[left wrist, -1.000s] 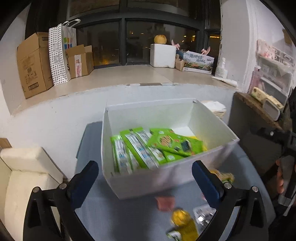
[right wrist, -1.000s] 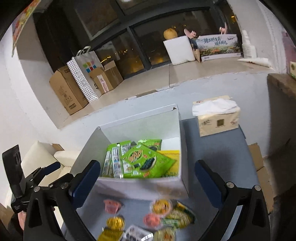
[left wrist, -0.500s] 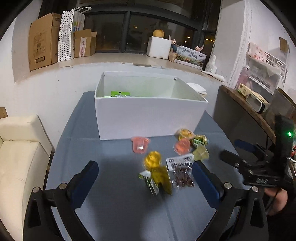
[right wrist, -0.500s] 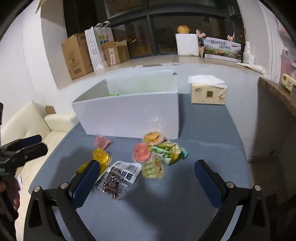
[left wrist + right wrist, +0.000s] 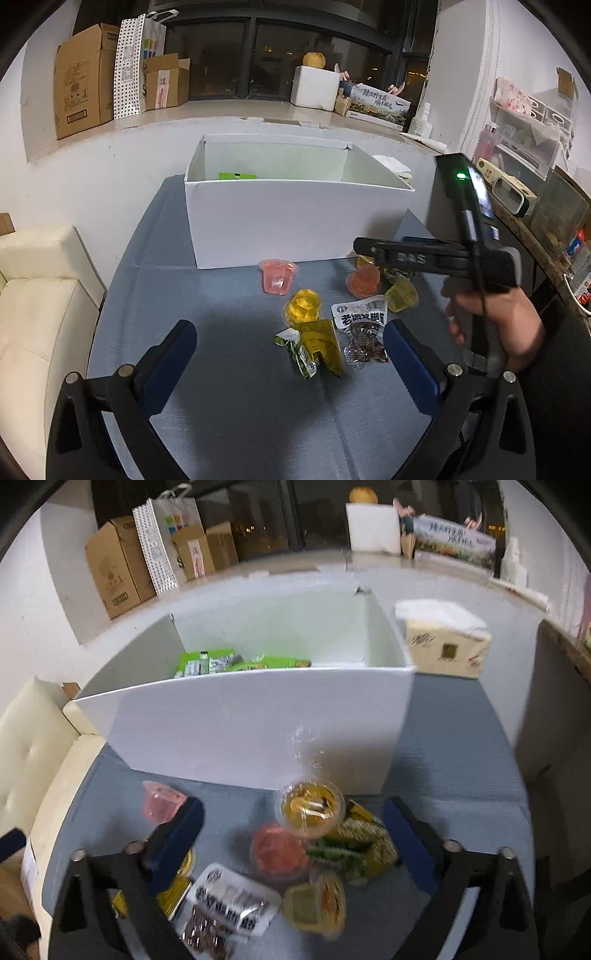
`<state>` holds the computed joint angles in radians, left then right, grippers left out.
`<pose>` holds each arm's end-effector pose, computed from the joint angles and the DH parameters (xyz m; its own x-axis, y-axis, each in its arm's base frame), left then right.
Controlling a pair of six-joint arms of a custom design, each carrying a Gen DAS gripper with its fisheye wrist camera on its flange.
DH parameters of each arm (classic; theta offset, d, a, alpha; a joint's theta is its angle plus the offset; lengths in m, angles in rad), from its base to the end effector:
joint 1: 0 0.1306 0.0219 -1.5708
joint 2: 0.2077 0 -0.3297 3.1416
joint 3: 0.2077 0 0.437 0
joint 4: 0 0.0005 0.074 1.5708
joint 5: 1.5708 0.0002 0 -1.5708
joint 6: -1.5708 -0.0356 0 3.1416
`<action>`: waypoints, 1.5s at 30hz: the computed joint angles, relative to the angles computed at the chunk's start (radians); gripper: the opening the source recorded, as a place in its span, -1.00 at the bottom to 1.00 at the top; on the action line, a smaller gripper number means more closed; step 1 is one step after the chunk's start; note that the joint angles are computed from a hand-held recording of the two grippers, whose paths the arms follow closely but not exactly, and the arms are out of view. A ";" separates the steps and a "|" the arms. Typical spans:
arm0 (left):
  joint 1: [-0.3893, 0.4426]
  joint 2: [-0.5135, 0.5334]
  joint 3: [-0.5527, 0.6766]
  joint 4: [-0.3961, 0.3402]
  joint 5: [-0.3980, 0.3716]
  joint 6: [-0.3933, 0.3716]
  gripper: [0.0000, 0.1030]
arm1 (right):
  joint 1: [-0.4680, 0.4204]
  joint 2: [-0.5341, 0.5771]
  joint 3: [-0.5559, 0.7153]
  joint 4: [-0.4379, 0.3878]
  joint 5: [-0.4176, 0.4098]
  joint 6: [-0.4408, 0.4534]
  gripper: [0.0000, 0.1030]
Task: Organize snacks
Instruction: 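Grasp the orange cartoon-lid jelly cup with the right tool while the left tool grasps the pink jelly cup, then carry both jelly cups over the white box and release them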
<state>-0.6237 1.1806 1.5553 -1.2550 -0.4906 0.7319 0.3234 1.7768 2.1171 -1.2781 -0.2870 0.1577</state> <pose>0.3632 -0.2413 0.5334 -0.6470 -0.2606 -0.7165 -0.2162 0.9639 -0.1554 0.5945 0.2093 0.4910 -0.6822 -0.3875 -0.6201 -0.5779 0.8053 0.1325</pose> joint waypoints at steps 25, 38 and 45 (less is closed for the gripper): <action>0.135 0.164 0.082 0.015 0.101 -0.091 1.00 | -0.057 -0.287 -0.277 0.093 -0.099 0.069 0.01; 0.193 0.311 0.174 -0.003 0.132 -0.094 0.96 | -0.135 -0.420 -0.400 0.110 -0.240 0.050 0.01; 0.193 0.316 0.172 -0.013 0.140 -0.118 0.02 | -0.143 -0.429 -0.409 0.120 -0.272 0.037 0.01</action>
<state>-0.4310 1.4968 1.7272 -1.2678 -0.3501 0.6139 0.1805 1.3480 1.7085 -1.1579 -0.5595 0.1949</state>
